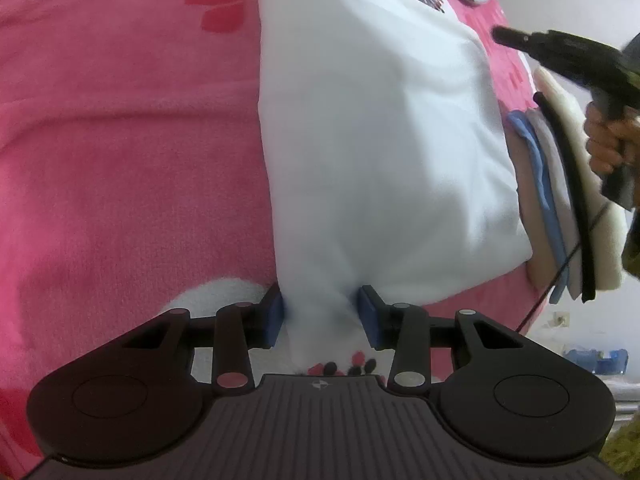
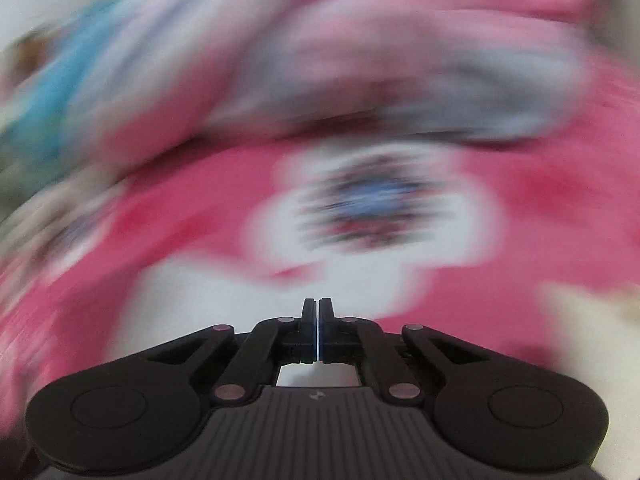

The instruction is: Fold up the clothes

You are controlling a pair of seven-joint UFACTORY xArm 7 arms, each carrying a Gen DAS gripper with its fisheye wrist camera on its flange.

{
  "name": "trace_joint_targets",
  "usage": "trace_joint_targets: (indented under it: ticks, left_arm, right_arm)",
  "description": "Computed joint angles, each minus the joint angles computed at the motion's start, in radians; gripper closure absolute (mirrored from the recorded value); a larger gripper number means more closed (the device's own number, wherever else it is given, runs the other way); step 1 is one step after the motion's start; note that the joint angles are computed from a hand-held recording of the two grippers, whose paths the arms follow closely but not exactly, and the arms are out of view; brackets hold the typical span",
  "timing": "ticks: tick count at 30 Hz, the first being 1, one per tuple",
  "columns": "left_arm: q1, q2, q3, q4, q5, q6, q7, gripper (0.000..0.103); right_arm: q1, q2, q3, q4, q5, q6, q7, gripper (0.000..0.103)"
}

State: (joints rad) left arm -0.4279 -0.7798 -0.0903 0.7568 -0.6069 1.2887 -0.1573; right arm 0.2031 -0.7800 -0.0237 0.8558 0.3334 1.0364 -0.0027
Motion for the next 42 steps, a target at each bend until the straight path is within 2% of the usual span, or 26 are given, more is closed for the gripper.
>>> trace_joint_targets:
  ticks: [1, 2, 3, 4, 8, 9, 10, 12, 15, 17, 19, 20, 21, 22, 23, 25, 28, 30, 31, 33, 36, 37, 38, 40, 41, 42]
  left_arm:
    - [-0.001, 0.0, 0.004, 0.0, 0.002, 0.001, 0.008, 0.062]
    - [-0.003, 0.001, 0.004, 0.0, 0.002, -0.001, 0.015, 0.062]
    - [-0.004, 0.0, 0.008, -0.001, 0.001, 0.0, 0.02, 0.062]
    - [-0.004, -0.002, 0.011, -0.003, 0.0, 0.002, 0.025, 0.062]
    - [-0.001, 0.014, 0.02, 0.008, 0.002, 0.019, 0.042, 0.063]
    - [0.0, 0.018, 0.022, 0.01, 0.002, 0.023, 0.05, 0.063]
    - [0.0, 0.021, 0.027, 0.011, 0.0, 0.028, 0.059, 0.063]
    - [0.004, 0.028, 0.038, 0.013, -0.005, 0.04, 0.078, 0.063]
    - [0.012, 0.032, 0.05, 0.014, -0.012, 0.057, 0.105, 0.063]
    - [0.016, 0.035, 0.048, 0.016, -0.017, 0.061, 0.119, 0.062]
    - [0.02, 0.037, 0.05, 0.018, -0.017, 0.068, 0.139, 0.062]
    - [0.022, 0.038, 0.055, 0.019, -0.018, 0.073, 0.149, 0.062]
    - [0.026, 0.039, 0.058, 0.018, -0.02, 0.078, 0.158, 0.062]
    - [0.028, 0.041, 0.055, 0.017, -0.024, 0.078, 0.16, 0.062]
    - [0.03, 0.043, 0.051, 0.017, -0.028, 0.077, 0.162, 0.062]
    - [0.034, 0.044, 0.045, 0.016, -0.033, 0.077, 0.159, 0.062]
    - [0.032, 0.036, 0.01, 0.016, -0.032, 0.051, 0.133, 0.062]
    - [0.027, 0.018, -0.004, 0.009, -0.024, 0.039, 0.12, 0.062]
    - [0.025, 0.002, -0.003, -0.002, -0.025, 0.036, 0.109, 0.062]
    - [0.023, -0.03, 0.008, -0.021, -0.026, 0.047, 0.09, 0.062]
    - [0.018, -0.071, 0.018, -0.023, 0.01, 0.092, 0.091, 0.063]
    - [0.022, -0.082, 0.021, -0.02, 0.023, 0.108, 0.088, 0.064]
    - [0.029, -0.091, 0.025, -0.012, 0.038, 0.127, 0.08, 0.064]
    - [0.053, -0.105, 0.027, 0.02, 0.062, 0.14, 0.057, 0.064]
    - [0.063, -0.102, 0.028, 0.042, 0.07, 0.127, 0.055, 0.064]
    - [0.073, -0.096, 0.029, 0.065, 0.08, 0.112, 0.056, 0.064]
  right_arm:
    - [0.081, 0.029, -0.04, 0.033, 0.034, 0.06, -0.097, 0.102]
    - [0.12, 0.058, -0.046, 0.056, 0.025, 0.118, -0.177, 0.102]
    - [0.117, 0.082, -0.036, 0.057, -0.025, 0.134, -0.217, 0.102]
    - [0.085, 0.098, 0.015, 0.05, -0.094, 0.138, -0.217, 0.103]
    - [-0.127, 0.101, 0.116, 0.033, -0.25, -0.02, 0.007, 0.102]
    - [-0.153, 0.105, 0.112, 0.036, -0.28, -0.045, 0.051, 0.102]
    - [-0.138, 0.088, 0.1, 0.052, -0.268, -0.029, 0.054, 0.102]
    - [-0.031, 0.042, 0.025, 0.084, -0.154, 0.105, -0.02, 0.102]
    - [0.126, -0.008, -0.03, 0.112, -0.027, 0.375, -0.212, 0.102]
    - [0.12, -0.029, 0.013, 0.094, -0.079, 0.496, -0.27, 0.103]
    - [0.018, -0.065, 0.093, 0.038, -0.257, 0.527, -0.215, 0.102]
    - [-0.055, -0.073, 0.12, 0.041, -0.313, 0.526, -0.14, 0.101]
    - [-0.107, -0.073, 0.123, 0.047, -0.349, 0.524, -0.067, 0.102]
    - [-0.117, -0.093, 0.127, 0.061, -0.344, 0.493, -0.027, 0.102]
    - [-0.123, -0.109, 0.116, 0.078, -0.312, 0.461, 0.003, 0.101]
    - [-0.058, -0.104, 0.122, 0.107, -0.251, 0.415, -0.029, 0.102]
    - [0.043, -0.093, 0.12, 0.08, -0.087, 0.269, -0.039, 0.101]
    - [0.033, -0.095, 0.143, 0.039, -0.004, 0.257, 0.007, 0.1]
    - [0.047, -0.099, 0.137, 0.014, 0.004, 0.3, 0.062, 0.1]
    - [0.048, -0.156, 0.152, -0.027, -0.038, 0.477, 0.181, 0.101]
    - [0.026, -0.228, 0.143, 0.019, -0.04, 0.678, 0.317, 0.1]
    - [0.012, -0.206, 0.154, 0.062, -0.055, 0.731, 0.319, 0.099]
    - [0.034, -0.192, 0.153, 0.092, -0.082, 0.761, 0.342, 0.099]
    - [0.009, -0.142, 0.175, 0.162, -0.087, 0.719, 0.335, 0.098]
    - [0.026, -0.126, 0.176, 0.182, -0.102, 0.677, 0.348, 0.097]
    - [0.001, -0.104, 0.194, 0.198, -0.083, 0.593, 0.331, 0.092]
